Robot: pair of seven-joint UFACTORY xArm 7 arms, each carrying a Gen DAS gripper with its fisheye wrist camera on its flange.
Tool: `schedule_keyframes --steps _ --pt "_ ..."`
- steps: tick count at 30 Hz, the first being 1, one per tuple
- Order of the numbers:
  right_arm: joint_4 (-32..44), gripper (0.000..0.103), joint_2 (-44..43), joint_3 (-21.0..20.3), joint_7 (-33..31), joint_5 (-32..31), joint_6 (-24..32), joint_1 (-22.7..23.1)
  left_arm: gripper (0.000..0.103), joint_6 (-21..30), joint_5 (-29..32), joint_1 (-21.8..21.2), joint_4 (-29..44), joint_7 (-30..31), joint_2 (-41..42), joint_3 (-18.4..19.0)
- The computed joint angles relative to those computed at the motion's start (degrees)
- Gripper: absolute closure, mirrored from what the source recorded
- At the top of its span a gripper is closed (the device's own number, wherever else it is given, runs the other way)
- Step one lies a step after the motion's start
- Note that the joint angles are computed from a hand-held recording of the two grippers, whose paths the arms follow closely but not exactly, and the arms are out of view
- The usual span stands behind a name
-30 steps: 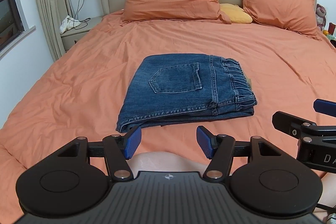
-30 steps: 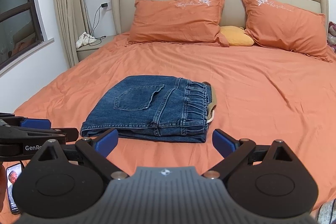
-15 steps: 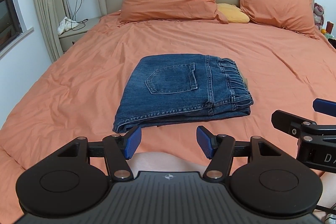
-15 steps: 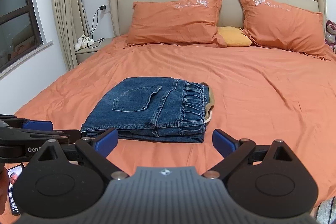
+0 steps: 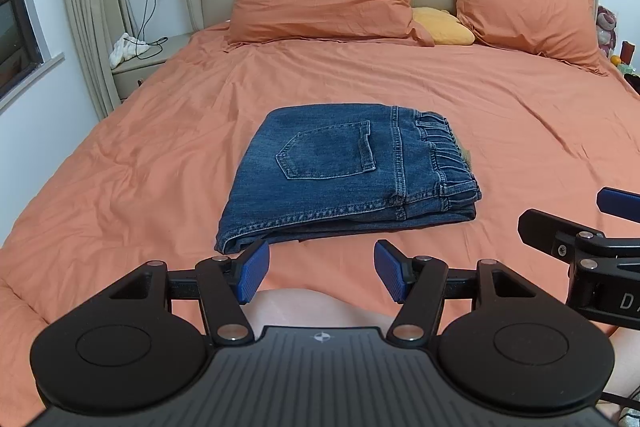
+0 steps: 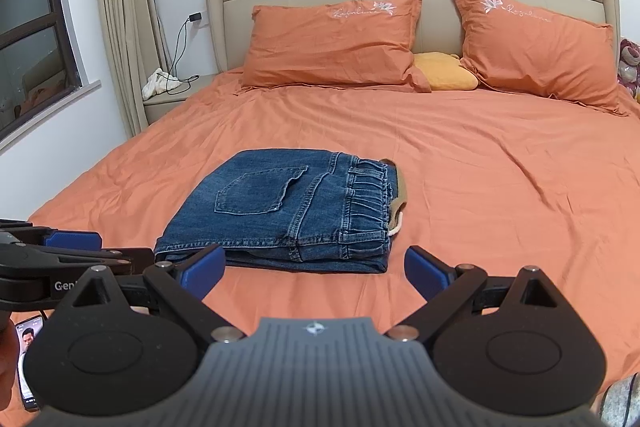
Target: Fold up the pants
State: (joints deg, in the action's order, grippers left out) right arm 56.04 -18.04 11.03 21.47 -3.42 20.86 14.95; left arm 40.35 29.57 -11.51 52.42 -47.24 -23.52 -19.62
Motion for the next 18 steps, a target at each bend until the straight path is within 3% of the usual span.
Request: schedule_keyframes --steps 18 --pt "-0.25 0.010 -0.59 0.11 0.27 -0.27 0.08 -0.31 0.032 0.46 0.60 -0.37 0.42 -1.29 -0.24 -0.93"
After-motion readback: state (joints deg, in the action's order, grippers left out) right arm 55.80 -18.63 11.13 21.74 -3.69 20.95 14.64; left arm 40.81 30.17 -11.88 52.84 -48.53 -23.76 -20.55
